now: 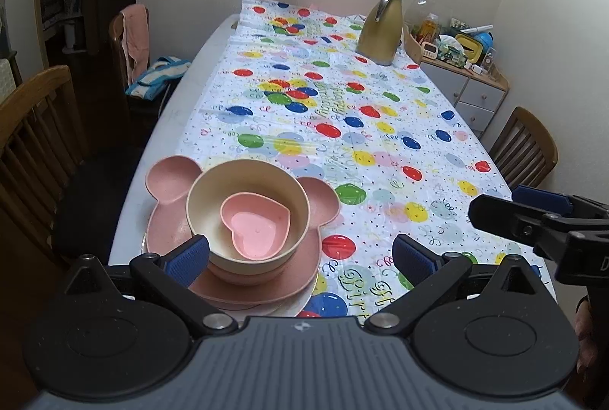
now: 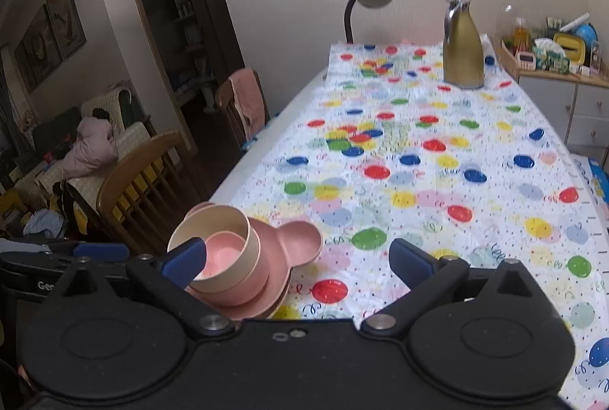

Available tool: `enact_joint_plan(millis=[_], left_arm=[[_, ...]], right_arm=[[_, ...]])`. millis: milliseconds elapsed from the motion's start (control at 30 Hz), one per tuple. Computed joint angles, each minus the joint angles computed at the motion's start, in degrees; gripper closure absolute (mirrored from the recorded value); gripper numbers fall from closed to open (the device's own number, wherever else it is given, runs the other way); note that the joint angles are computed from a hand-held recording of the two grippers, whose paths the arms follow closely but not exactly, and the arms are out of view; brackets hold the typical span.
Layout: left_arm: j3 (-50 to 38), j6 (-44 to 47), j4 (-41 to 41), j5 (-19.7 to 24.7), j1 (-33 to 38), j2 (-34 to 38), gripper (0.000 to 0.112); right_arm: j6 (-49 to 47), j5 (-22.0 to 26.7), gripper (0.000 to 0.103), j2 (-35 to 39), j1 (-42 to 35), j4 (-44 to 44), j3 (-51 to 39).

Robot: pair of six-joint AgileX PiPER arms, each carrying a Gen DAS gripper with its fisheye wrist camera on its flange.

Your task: Organize plates and bowls

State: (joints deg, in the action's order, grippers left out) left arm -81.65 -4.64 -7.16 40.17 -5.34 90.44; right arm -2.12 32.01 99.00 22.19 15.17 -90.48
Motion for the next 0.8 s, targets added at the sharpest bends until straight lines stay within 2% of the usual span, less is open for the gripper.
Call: enact_joint_plan(millis=[267, 533, 800], left_arm=[[2.58, -5.01, 4.28, -2.26, -1.64, -2.29, 0.009], [3.77, -6.13, 4.64, -1.88, -2.06, -3.16, 0.009], [4.41, -6.94, 5.34, -1.94, -1.89, -3.43, 0.009]], right_arm=[[1.28, -1.54, 0.001, -2.33, 0.02, -0.6, 2.6], [6.11, -1.44, 0.0, -2.5, 0.74, -4.11, 3.59], [6.36, -2.09, 0.0, -2.77, 0.87, -3.95, 4.61]])
